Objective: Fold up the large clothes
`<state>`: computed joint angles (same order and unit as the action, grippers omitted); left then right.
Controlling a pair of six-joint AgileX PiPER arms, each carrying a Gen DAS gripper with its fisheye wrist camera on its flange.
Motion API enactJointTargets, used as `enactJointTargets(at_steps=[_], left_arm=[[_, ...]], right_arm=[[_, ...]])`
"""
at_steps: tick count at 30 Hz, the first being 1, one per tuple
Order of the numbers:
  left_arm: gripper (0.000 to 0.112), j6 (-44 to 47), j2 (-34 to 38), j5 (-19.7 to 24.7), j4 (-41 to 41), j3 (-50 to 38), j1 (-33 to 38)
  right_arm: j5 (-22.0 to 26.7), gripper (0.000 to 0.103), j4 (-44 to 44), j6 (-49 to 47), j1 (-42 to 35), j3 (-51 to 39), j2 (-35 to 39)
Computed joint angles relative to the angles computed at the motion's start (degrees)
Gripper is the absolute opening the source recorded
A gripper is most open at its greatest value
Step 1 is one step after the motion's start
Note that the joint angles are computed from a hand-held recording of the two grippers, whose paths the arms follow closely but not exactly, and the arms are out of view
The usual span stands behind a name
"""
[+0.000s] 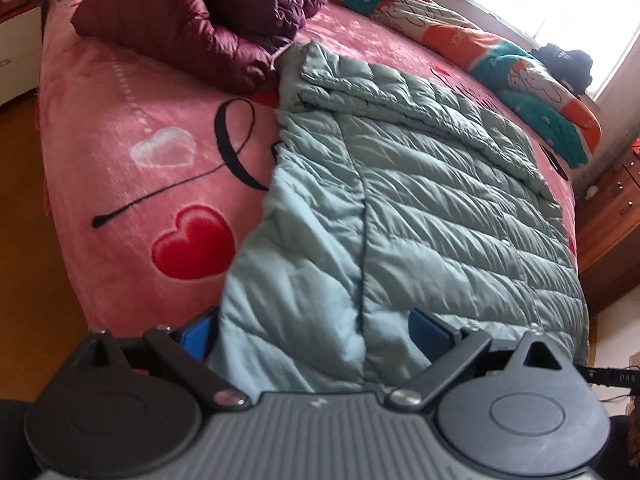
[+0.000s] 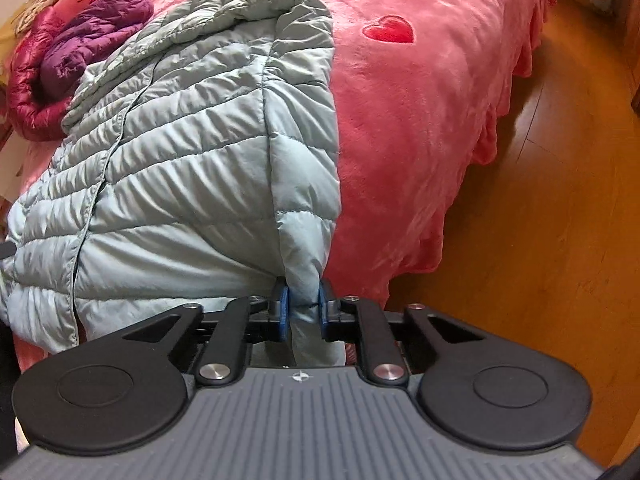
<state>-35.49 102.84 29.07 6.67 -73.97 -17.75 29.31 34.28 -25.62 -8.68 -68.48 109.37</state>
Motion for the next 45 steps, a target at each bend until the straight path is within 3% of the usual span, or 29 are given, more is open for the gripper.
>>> enactJointTargets(at_steps=[1, 3, 7, 12, 14, 17, 19, 22, 28, 34, 40, 45], left_arm=[[0.096, 0.4, 0.1, 0.1, -0.5, -0.1, 0.0], [0.094, 1.3, -0.1, -0.4, -1.8, 0.2, 0.1], [0.071, 7.5, -0.8, -1.9, -7.8, 1.0, 0.6], [0.050, 11.9, -0.9, -1.8, -10.5, 0.9, 0.0], [0.047, 12.5, -0.8, -1.8, -10.2, 0.7, -0.3], [0.041, 12.1, -0.5, -1.6, -8.6, 0.3, -0.9], [0.037, 11.1, -0.3, -1.6, -6.9, 0.1, -1.3], [0.029, 8.9, -0.3, -1.7, -3.4, -0.1, -2.1], [0.016, 6.8, -0.7, -2.7, 0.5, 0.3, -3.2], [0.013, 1.6, -1.1, -4.0, 8.5, 0.7, -5.2], [0.012, -3.8, -2.1, -5.9, 15.8, 1.7, -6.4], [0.012, -9.5, -2.8, -6.9, 22.8, 2.4, -7.8]], right_arm=[[0.8, 0.058, -0.6, 1.3, -0.2, -0.8, 0.6], [1.4, 0.071, -2.2, 4.4, -0.2, -2.0, 1.6], [4.6, 0.097, 0.7, 1.8, -1.1, -4.3, 3.6], [8.0, 0.100, 0.6, -0.2, -0.3, -8.1, 7.2], [8.2, 0.097, 0.1, -0.3, 0.1, -8.4, 7.5], [9.2, 0.084, 2.7, -3.6, -0.5, -8.5, 7.8], [9.5, 0.057, 5.3, -6.7, -0.6, -8.1, 7.7], [9.2, 0.042, 8.2, -10.7, -0.7, -7.0, 7.3], [7.3, 0.022, 11.8, -13.5, 0.0, -4.3, 4.6], [7.6, 0.015, 21.2, -23.3, -2.6, -0.1, 1.2], [14.3, 0.014, 35.9, -37.4, -8.1, 3.0, -0.1], [17.9, 0.014, 41.9, -41.8, -10.0, 4.2, 0.3]])
